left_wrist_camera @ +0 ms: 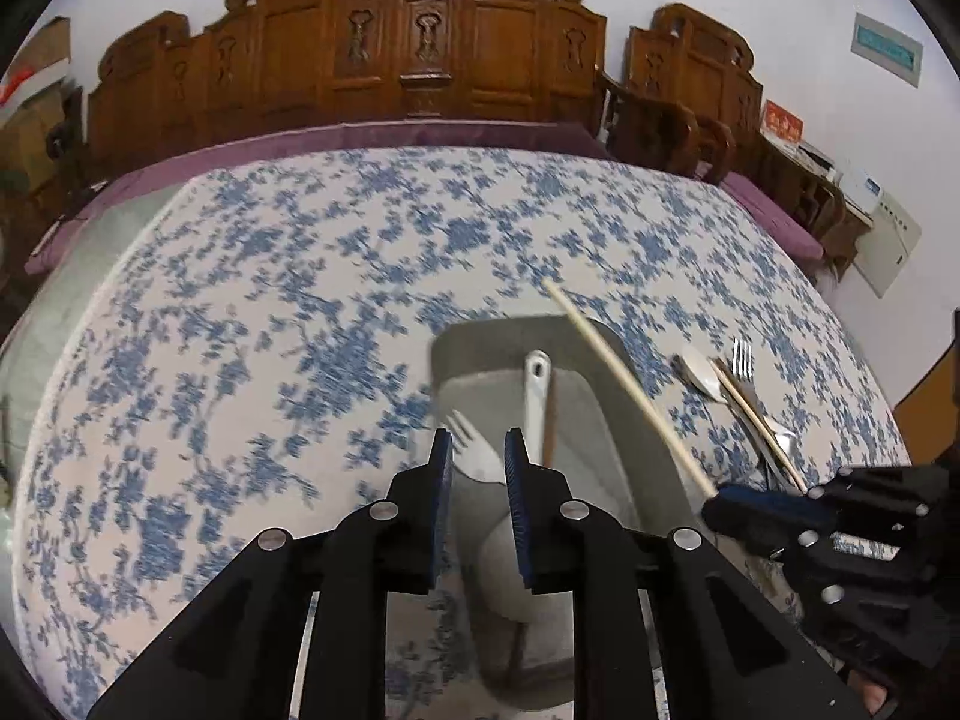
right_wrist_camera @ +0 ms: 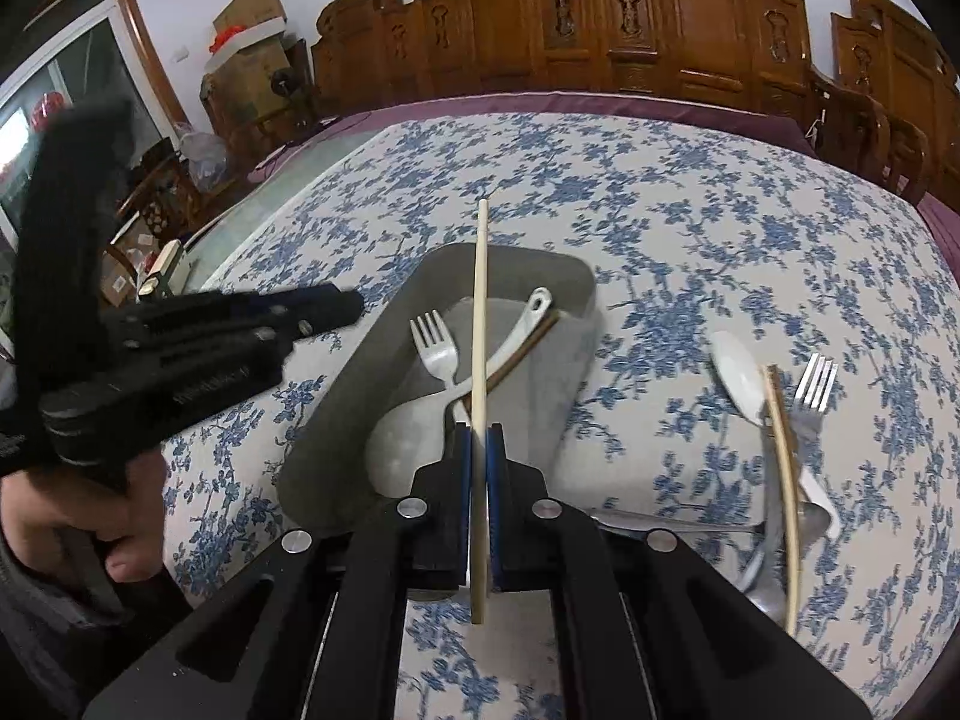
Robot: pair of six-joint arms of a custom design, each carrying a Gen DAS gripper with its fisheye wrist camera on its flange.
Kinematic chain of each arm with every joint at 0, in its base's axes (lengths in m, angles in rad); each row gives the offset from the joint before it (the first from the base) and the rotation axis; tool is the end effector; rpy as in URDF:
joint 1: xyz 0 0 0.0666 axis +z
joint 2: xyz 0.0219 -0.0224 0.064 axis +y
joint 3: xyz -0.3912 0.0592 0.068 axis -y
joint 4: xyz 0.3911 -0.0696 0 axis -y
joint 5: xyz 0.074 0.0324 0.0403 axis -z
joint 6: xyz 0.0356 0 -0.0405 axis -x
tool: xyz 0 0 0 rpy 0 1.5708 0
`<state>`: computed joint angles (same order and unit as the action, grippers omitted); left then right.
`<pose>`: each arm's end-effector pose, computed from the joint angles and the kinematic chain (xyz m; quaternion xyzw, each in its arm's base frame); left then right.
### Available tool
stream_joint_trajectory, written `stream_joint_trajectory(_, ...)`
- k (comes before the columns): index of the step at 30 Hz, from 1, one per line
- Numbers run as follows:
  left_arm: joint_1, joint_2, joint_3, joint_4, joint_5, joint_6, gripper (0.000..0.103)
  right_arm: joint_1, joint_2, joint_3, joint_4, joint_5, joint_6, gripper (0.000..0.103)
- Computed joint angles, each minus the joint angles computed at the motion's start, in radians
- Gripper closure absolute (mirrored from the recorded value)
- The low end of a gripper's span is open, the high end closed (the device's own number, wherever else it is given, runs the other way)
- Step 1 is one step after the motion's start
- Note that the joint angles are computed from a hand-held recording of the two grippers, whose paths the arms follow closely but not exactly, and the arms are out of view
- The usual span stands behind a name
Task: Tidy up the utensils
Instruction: 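Lower the bamboo chopstick into the grey tray and open the right tool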
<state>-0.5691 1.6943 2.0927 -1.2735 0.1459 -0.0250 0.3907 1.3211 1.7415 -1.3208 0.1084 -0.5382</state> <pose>0.4754 -0.3107 0.5782 0.2982 0.8893 -0.1574 0.3091 0.3862 0.1545 0.6002 0.0873 0.9391 0.1014 0.3166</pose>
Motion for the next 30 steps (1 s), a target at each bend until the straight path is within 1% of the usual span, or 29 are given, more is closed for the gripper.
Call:
stream_joint_trajectory(8, 0.044, 0.002, 0.031, 0.009, 0.031, 0.009, 0.086, 0.014, 0.054, 0.019, 0.014, -0.024, -0.034, 0.097)
stream_joint_trajectory(14, 0.052, 0.004, 0.040, 0.015, 0.014, 0.003, 0.086, 0.010, 0.077, 0.014, 0.024, -0.040, -0.061, 0.096)
stream_joint_trajectory(16, 0.054, 0.004, 0.041, 0.018, 0.006, 0.000, 0.086, 0.008, 0.078, 0.009, 0.037, -0.049, -0.057, 0.095)
stream_joint_trajectory(18, 0.055, 0.003, 0.041, 0.019, 0.005, -0.001, 0.086, 0.005, 0.078, 0.006, 0.047, -0.058, -0.050, 0.086)
stream_joint_trajectory(20, 0.056, 0.002, 0.042, 0.019, 0.008, 0.001, 0.086, 0.002, 0.068, -0.005, 0.063, -0.067, -0.044, 0.082)
stream_joint_trajectory(22, 0.057, 0.002, 0.042, 0.020, 0.013, 0.001, 0.086, -0.001, 0.060, -0.004, 0.059, -0.067, -0.035, 0.082)
stream_joint_trajectory(26, 0.050, -0.004, 0.035, 0.021, 0.026, -0.001, 0.085, 0.000, 0.013, -0.014, 0.041, -0.016, 0.010, 0.082)
stream_joint_trajectory(28, 0.043, -0.011, 0.027, 0.028, 0.028, -0.006, 0.084, -0.008, -0.023, -0.025, 0.012, 0.018, 0.036, 0.082)
stream_joint_trajectory(29, 0.039, -0.016, 0.021, 0.034, 0.023, -0.008, 0.078, -0.015, -0.042, -0.030, -0.008, 0.034, 0.050, 0.082)
stream_joint_trajectory(30, 0.036, -0.021, 0.014, 0.041, 0.021, -0.009, 0.074, -0.023, -0.058, -0.039, -0.023, 0.044, 0.062, 0.082)
